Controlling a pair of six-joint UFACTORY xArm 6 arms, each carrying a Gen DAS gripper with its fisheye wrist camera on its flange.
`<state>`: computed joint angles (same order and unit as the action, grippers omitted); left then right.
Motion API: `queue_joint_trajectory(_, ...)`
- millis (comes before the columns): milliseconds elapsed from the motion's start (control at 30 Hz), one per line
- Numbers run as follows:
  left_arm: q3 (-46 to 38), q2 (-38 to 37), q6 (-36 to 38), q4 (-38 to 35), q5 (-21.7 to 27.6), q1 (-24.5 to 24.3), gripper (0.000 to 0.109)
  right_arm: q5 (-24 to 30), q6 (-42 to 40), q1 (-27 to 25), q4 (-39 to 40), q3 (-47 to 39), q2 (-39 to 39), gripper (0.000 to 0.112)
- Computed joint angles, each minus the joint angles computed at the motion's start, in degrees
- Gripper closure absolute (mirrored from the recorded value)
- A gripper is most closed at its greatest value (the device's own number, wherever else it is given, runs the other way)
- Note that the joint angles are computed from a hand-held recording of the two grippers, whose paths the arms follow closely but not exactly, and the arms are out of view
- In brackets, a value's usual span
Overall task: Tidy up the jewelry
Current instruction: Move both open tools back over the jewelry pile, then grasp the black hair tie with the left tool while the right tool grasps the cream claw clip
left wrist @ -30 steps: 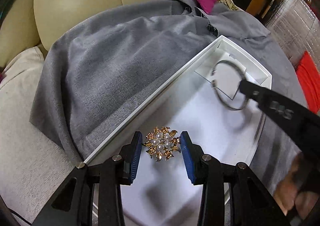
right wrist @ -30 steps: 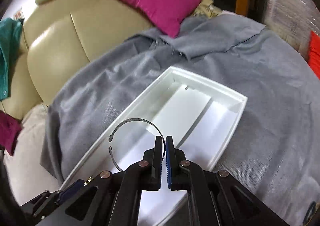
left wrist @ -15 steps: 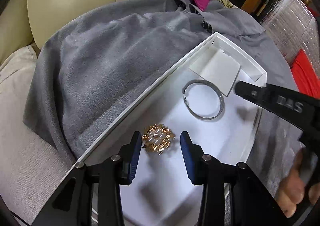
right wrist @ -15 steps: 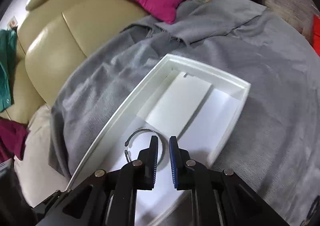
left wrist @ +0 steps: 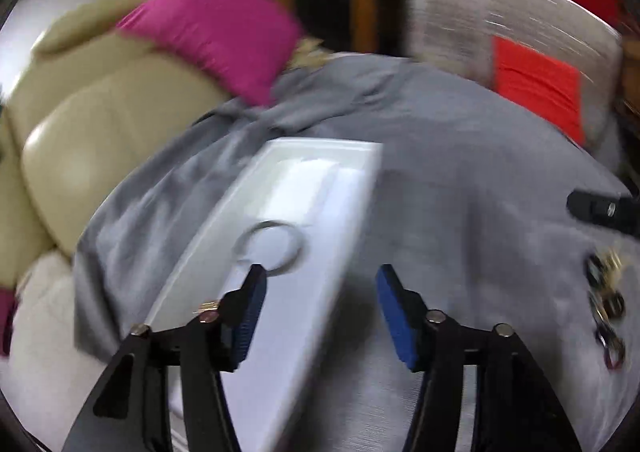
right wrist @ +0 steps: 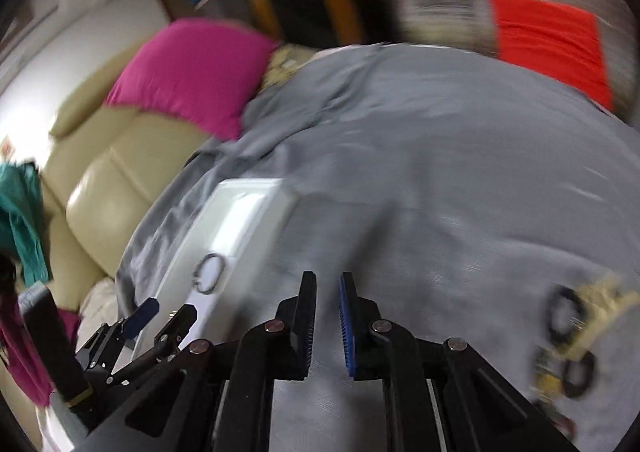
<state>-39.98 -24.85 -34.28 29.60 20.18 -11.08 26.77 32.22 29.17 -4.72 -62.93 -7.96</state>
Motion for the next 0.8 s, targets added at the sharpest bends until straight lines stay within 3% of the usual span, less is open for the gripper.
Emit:
queue_joint_trajectory(100, 0.6, -0.1, 3.2, -1.4, -1.5, -5.0, 0.047, 0.3, 1.1, -5.2, 0.9, 10.3, -11.0, 0.084)
queue_joint_trajectory(167, 0.4, 0.6, 6.5, -4.4, -2.4, -7.7, 0.047, 0.2, 2.9, -8.7, 0.8, 16.4, -17.8, 0.051)
queue_joint_trajectory(200, 0.3, 1.1, 8.8, -6.6, -3.2, -9.6, 0.047, -0.6, 3.9, -10.6, 0.8, 19.3, -20.9, 0.047)
queue_joint_trajectory(367, -0.9, 3.9, 19.0, -16.6, -4.9, -16.2, 0.047, -2.9, -0.7, -19.2, 12.4, 29.8, -31.4, 0.047)
queue_joint_trajectory(433, -2.0, 5.5, 27.4, -26.1, -4.3, -19.4, 0.047, -4.9, -5.8, -21.8, 20.2, 33.1, -33.4, 0.047)
queue_joint_trajectory(667, -6.2, 9.6, 45.9, -49.7, -0.3, -24.8, 0.047, -8.2, -24.0, -25.6, 46.0, 34.9, -30.7, 0.047)
queue_joint_trajectory(800, -7.4, 11.5, 43.8, -47.2, 0.3, -27.2, 0.047, -8.0, -32.8, -27.3, 57.5, 33.8, -28.5, 0.048)
